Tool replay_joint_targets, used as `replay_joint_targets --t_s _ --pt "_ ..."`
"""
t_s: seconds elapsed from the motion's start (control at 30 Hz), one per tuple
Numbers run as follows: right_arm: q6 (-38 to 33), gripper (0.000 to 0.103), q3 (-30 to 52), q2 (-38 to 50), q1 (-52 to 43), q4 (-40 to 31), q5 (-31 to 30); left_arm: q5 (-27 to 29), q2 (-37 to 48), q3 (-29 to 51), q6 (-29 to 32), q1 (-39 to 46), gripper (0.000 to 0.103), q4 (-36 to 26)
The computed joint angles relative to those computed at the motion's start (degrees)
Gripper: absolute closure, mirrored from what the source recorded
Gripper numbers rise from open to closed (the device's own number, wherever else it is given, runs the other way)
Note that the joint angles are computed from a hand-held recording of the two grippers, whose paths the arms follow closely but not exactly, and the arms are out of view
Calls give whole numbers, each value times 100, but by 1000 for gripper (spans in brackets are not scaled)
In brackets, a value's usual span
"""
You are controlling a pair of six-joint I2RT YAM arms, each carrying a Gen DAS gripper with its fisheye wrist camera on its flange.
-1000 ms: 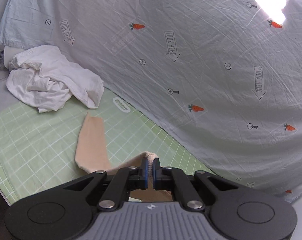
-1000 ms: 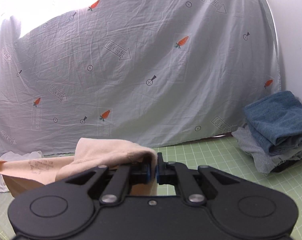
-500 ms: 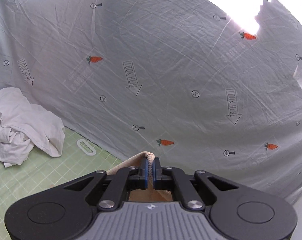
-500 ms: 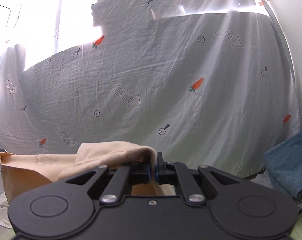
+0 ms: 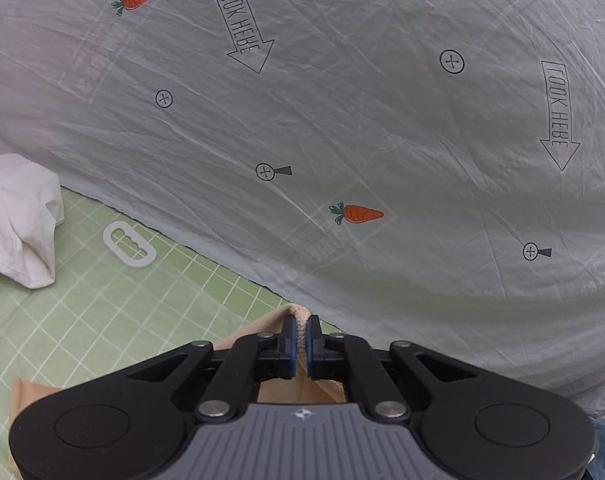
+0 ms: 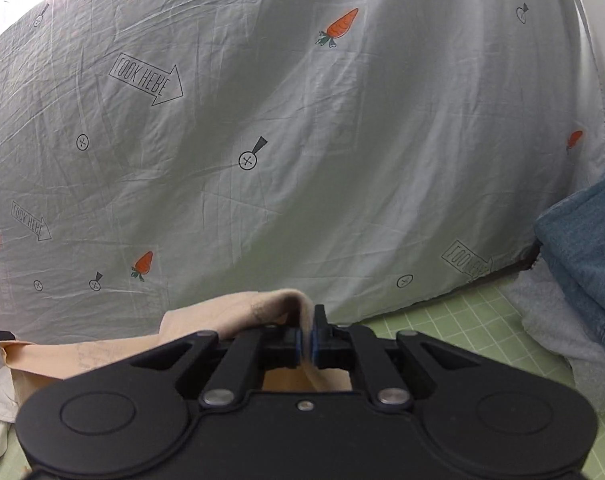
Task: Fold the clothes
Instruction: 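Lift the sweater with both grippers, shake it out, and release, then grasp the sweater hem with both grippers and pull it straight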
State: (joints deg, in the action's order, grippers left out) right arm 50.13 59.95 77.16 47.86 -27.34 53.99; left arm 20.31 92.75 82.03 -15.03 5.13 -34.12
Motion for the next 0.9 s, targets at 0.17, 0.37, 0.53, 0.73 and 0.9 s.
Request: replay_joint_targets --t_s 0.17,0.37,0.53,0.73,0.9 --pt "-73 63 584 917 -855 89 -781 -385 826 453 228 -151 71 -352" --pt "1399 50 181 1163 -144 -576 -1096 -213 156 -878 790 417 55 -503" --pt "2817 50 -452 1370 704 -872 -1770 51 -314 -2017 1566 791 55 -1016" --pt "3574 56 -947 1589 1226 -457 -2517 695 -332 -2811 2233 947 52 -1243" --pt "3708 55 -1021 1692 1570 -217 -2618 755 -359 -3358 2234 639 47 -866"
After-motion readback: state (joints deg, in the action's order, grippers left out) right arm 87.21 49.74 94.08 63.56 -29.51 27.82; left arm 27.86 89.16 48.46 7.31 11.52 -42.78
